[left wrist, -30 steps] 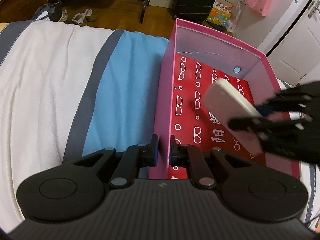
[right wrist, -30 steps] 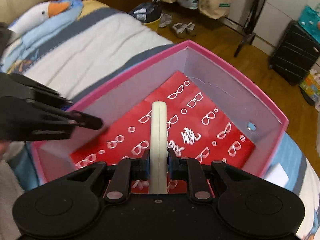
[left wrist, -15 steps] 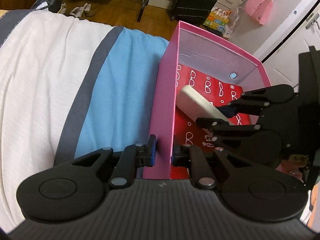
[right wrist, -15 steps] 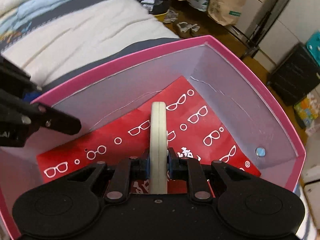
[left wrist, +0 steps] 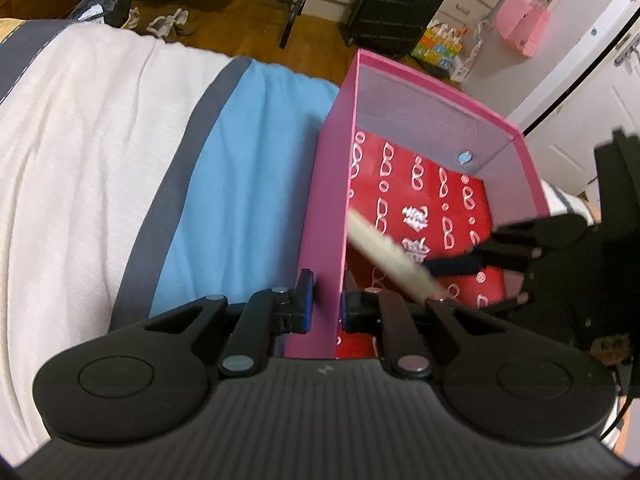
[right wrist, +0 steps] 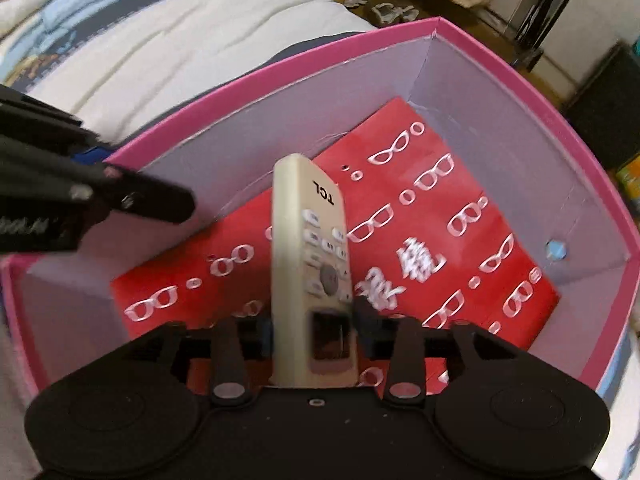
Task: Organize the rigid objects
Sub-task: 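Carry the cream remote into the pink box and release it with the right gripper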
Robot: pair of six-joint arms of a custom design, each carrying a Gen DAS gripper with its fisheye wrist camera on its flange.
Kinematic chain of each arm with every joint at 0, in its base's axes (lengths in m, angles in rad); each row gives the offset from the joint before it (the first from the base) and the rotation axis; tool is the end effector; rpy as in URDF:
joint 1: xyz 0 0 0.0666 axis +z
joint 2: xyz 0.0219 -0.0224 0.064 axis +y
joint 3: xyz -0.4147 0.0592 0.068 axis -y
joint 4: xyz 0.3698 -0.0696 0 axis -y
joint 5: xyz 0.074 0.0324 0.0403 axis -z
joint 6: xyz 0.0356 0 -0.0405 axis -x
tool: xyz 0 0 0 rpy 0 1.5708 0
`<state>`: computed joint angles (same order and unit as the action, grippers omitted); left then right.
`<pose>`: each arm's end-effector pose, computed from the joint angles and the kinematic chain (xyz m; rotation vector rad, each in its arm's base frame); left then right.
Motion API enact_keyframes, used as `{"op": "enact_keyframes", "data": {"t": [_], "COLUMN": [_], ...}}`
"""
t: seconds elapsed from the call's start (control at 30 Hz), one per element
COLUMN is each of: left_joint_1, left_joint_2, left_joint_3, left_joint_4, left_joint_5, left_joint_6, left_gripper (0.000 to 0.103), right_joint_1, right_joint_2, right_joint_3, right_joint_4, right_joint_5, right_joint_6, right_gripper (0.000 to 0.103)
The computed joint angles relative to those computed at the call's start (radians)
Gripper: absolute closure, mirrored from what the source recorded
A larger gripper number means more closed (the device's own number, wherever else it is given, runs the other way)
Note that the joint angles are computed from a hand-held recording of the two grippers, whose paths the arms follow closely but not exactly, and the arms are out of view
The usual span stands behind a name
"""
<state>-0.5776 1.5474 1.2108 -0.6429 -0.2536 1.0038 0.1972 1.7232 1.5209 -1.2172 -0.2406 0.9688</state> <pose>0.4148 -0.2601 0.3345 -0.6317 2.4544 -0.3212 0.5186 0.1119 0.3485 -1.6197 2.4078 0.2422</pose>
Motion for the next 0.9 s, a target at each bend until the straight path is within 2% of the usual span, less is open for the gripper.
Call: {"op": "enact_keyframes", "data": {"t": [0.1, 0.2, 0.37, 0.43, 0.47, 0.57, 0.67, 0.77, 0.9], "left_joint_1": [0.001, -0.003, -0.009, -0.008, -0.006, 0.001, 0.002, -0.002, -0.002], "left_joint_2": [-0.019, -0.016, -0.009, -0.011, -0.010, -0.009, -0.008, -0.005, -0.009], "left_joint_3": [-0.014, -0.011, 0.002, 0.002, 0.003, 0.006, 0.007, 0.011, 0.006], "left_joint_4": [0.019, 0.009, -0.007, -0.008, -0.011, -0.015, -0.017, -0.021, -0.016], "left_joint_5": [-0.001, -0.012, -0.027, -0.020, -0.016, 0.002, 0.003, -0.004, -0.001], "left_joint_6": [0.001, 0.000, -0.003, -0.003, -0.003, 0.000, 0.003, 0.004, 0.008], "left_gripper": [0.093, 0.094, 0.095, 0.095, 0.095, 0.094, 0.094, 0.094, 0.094], "right_joint_1": [-0.019, -0.041, -0.054, -0.061, -0.067, -0.087, -0.098, -0.104, -0.098], "right_joint_2": [0.029, 0.058, 0.070, 0.064, 0.072, 0.145, 0.158, 0.164, 0.138], "right_joint_3": [0.049, 0.093, 0.111, 0.107, 0.116, 0.200, 0.219, 0.225, 0.190], "right_joint_4": [-0.092, -0.170, -0.173, -0.183, -0.198, -0.292, -0.304, -0.330, -0.353], "right_joint_5": [-0.041, -0.065, -0.070, -0.071, -0.075, -0.092, -0.108, -0.122, -0.135], "right_joint_6": [-0.028, -0.093, -0.154, -0.161, -0.174, -0.309, -0.397, -0.407, -0.346], "right_gripper": [0.042, 0.041, 0.041, 0.045, 0.052, 0.064, 0.070, 0.071, 0.069]}}
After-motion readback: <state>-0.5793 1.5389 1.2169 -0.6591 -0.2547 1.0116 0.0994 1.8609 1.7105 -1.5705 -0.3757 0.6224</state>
